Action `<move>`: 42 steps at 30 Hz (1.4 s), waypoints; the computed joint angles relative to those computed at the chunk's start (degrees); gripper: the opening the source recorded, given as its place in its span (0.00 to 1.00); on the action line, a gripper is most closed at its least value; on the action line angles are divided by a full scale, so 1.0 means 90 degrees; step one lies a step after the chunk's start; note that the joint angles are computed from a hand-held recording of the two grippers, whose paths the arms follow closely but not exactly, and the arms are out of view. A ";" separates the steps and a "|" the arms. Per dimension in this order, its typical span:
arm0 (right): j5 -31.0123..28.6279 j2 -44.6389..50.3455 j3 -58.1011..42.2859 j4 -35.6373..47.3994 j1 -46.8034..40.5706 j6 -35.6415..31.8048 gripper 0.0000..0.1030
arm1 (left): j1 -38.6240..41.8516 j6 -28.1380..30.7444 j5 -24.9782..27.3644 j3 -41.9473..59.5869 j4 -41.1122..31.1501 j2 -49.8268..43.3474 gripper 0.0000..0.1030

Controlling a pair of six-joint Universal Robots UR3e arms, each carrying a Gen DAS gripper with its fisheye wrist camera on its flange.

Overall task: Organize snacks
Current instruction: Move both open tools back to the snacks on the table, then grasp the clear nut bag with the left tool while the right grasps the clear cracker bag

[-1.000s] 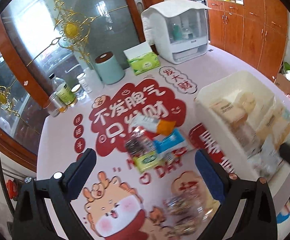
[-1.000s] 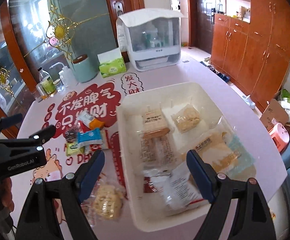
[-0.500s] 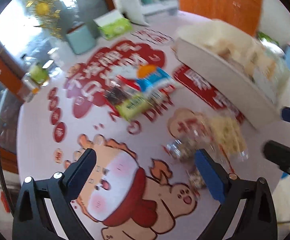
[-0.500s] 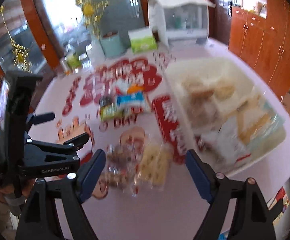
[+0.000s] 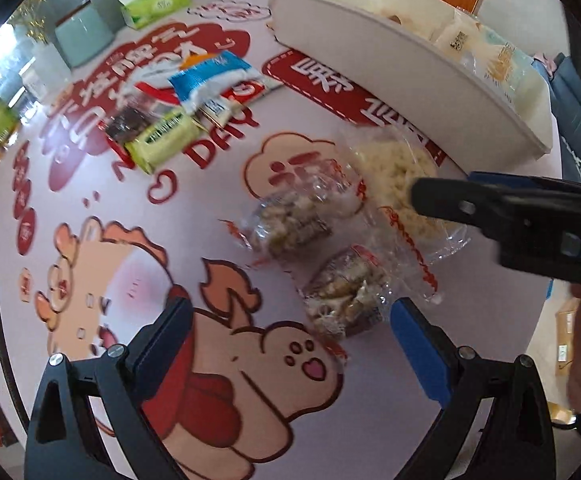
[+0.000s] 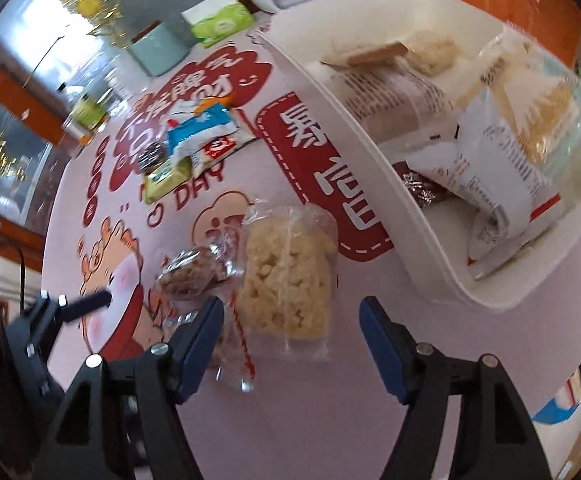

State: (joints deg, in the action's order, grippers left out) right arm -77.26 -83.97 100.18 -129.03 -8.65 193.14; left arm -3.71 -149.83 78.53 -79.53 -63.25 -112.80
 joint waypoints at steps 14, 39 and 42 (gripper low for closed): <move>-0.0640 0.1265 -0.1035 0.0104 0.0504 0.0154 0.60 | -0.0076 -0.0295 -0.0373 0.0505 -0.0393 -0.0605 0.82; -0.0931 0.1146 -0.0983 0.0237 0.0776 -0.0487 0.58 | 0.1012 -0.0186 -0.0353 -0.1077 -0.0173 0.1225 0.41; -0.0734 0.0834 -0.0919 0.0464 0.0747 -0.0654 0.58 | 0.0992 -0.0395 -0.0473 -0.0801 -0.0193 0.1306 0.41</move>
